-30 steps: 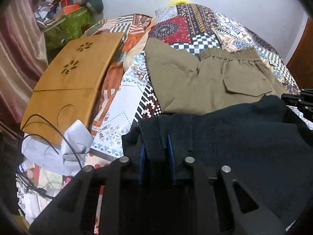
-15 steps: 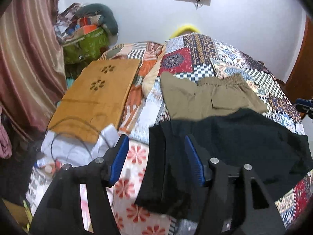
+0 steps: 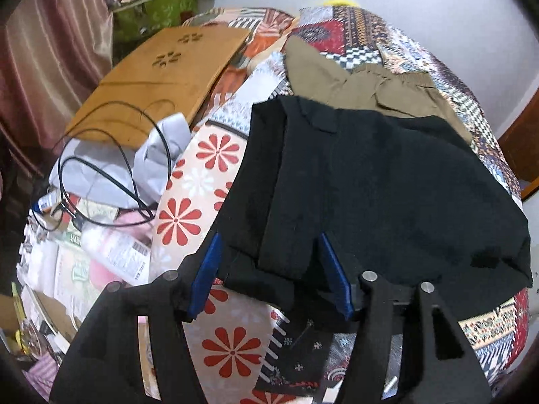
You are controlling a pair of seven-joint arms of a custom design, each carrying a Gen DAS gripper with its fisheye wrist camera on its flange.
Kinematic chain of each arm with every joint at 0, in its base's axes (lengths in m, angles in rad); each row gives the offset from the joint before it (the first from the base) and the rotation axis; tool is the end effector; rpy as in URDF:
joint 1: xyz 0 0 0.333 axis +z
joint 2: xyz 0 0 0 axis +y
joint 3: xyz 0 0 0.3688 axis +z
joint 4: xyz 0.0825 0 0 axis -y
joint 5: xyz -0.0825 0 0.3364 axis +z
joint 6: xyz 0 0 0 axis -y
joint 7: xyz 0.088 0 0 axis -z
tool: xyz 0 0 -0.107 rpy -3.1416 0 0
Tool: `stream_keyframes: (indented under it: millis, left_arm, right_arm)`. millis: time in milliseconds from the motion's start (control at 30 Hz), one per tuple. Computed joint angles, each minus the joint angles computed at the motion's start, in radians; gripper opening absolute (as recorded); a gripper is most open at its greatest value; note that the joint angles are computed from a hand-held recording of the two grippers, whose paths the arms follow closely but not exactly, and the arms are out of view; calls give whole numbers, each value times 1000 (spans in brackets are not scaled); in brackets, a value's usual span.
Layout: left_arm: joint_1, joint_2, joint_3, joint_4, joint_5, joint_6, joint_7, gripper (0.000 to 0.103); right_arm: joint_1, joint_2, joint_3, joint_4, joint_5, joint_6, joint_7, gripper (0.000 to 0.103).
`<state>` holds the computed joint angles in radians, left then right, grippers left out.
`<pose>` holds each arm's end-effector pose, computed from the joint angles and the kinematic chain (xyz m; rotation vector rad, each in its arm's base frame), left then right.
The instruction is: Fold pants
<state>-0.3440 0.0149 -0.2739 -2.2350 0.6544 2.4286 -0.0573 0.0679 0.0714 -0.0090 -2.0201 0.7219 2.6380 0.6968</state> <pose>0.4152 -0.2919 0.4646 -2.3775 1.3377 -0.4398 0.5691 0.0169 0.5480 -2.0380 1.3688 -0.3766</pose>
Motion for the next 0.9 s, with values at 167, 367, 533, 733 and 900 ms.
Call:
stream_keyframes:
  millis: [167,367,533,733,900]
  left_arm:
    - [17,26,15,-13,-27,84,2,59]
    - [-18,77,10,53,28,-31,-8,51]
    - [-48,102,7,95,57,-119,13,33]
    - [-47,89,12,89,40,-115,40,20]
    - [-53,86,5,103,62,-137,66,15]
  right_arm:
    - [-43,-41,-50,-95,-67,41,130,42]
    - [-89,-67,-80,-166,-140,38,233,42]
    - [-111,-74,-89,-199,-171,12,265,43]
    - [-116,-40,-84,-202,-192,12,295,43]
    - [-116,-20,-88,-219,-301,69,391,52]
